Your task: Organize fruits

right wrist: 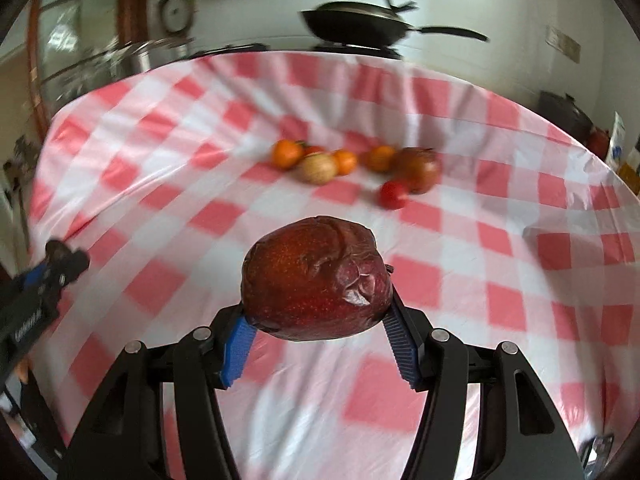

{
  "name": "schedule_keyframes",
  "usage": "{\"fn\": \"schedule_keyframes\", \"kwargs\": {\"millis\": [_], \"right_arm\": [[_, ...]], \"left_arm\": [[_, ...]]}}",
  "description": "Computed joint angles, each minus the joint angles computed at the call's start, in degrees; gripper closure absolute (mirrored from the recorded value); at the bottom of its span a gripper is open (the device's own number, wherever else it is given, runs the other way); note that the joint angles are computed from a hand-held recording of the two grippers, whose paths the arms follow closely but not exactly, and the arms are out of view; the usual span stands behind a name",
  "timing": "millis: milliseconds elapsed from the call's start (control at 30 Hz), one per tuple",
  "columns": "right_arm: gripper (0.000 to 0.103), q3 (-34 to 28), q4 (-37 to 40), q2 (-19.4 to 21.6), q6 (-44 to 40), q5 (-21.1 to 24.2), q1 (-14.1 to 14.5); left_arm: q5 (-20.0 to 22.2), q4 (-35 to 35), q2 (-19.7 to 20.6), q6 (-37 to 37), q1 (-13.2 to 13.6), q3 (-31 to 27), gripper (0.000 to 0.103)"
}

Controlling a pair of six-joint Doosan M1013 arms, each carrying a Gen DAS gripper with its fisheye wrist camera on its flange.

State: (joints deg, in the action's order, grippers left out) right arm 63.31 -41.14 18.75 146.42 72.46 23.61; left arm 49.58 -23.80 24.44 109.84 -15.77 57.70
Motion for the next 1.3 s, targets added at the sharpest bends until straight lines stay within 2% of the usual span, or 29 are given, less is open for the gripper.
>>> {"fn": "schedule_keyframes", "kwargs": {"millis": [267,733,1033,1100,1300], "right_arm": [[0.045,-5.6,-0.6,3.7,-5.1,2.5,5.2],[0.045,-15.8,1.9,11.0,-17.7,5.5,9.7],[0.045,-26.1,4.2,17.8,-28.9,8.6,12.9],[0.045,-28.5,5.2,19.3,-31.4,9.2,13.5],[0.045,-35.4,7.3,23.9,-39.0,11.7,15.3]], "left_arm": [[0.1,0.3,-2.2,2.0,4.5,3.3,0.061],[0.4,3.9,-3.4,-0.6,11.3,6.7,0.061],[1.5,5.7,-4.2,-0.9,15.3,9.7,0.061],[3.5,4.9,-3.9,-1.4,16.5,9.7,0.061],[3.8,6.3,-4.1,-2.5,18.2,11.1,0.061]]}}
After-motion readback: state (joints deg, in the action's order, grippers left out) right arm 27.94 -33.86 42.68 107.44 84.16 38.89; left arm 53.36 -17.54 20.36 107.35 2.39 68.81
